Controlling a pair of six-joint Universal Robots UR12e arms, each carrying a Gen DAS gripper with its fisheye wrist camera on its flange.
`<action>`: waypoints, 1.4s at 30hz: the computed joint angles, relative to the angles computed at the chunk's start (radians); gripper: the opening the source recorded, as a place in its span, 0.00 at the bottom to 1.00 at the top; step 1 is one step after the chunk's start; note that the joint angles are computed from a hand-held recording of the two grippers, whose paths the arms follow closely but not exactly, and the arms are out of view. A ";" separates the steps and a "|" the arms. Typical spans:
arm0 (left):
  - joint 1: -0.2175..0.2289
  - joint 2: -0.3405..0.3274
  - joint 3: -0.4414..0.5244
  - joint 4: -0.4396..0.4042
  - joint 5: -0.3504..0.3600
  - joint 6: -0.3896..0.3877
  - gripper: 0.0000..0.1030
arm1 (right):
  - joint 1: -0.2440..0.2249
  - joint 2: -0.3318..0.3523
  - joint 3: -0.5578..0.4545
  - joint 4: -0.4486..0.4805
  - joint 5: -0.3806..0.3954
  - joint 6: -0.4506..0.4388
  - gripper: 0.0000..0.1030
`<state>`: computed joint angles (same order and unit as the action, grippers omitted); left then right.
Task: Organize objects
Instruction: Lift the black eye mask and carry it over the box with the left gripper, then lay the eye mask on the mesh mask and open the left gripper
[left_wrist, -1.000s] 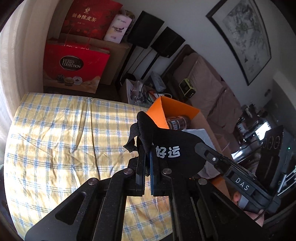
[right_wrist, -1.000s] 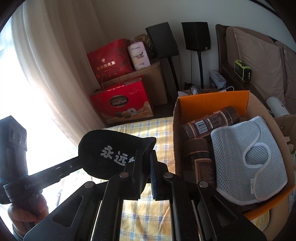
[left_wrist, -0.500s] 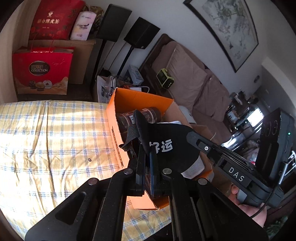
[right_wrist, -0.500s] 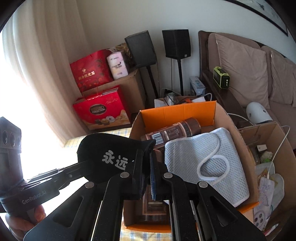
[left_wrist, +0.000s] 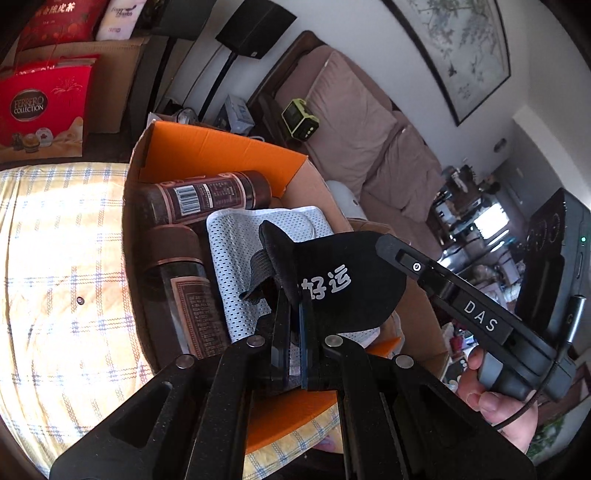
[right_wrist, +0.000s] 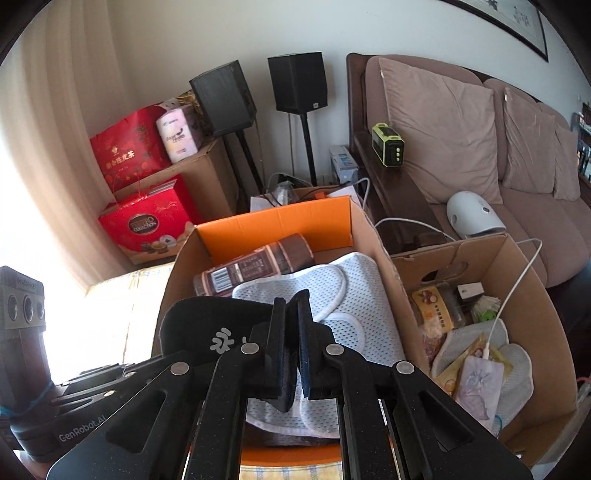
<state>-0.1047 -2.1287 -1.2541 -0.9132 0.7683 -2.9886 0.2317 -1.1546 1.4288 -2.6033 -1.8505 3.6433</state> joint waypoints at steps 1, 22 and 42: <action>-0.004 -0.004 0.002 0.003 0.002 -0.006 0.03 | -0.004 -0.001 0.003 0.002 -0.003 0.002 0.05; -0.049 0.008 -0.027 -0.001 0.231 0.157 0.08 | -0.050 0.025 0.024 0.080 -0.043 -0.009 0.10; 0.030 0.135 -0.177 0.245 0.315 0.141 0.81 | 0.046 -0.015 0.063 -0.118 -0.111 -0.054 0.83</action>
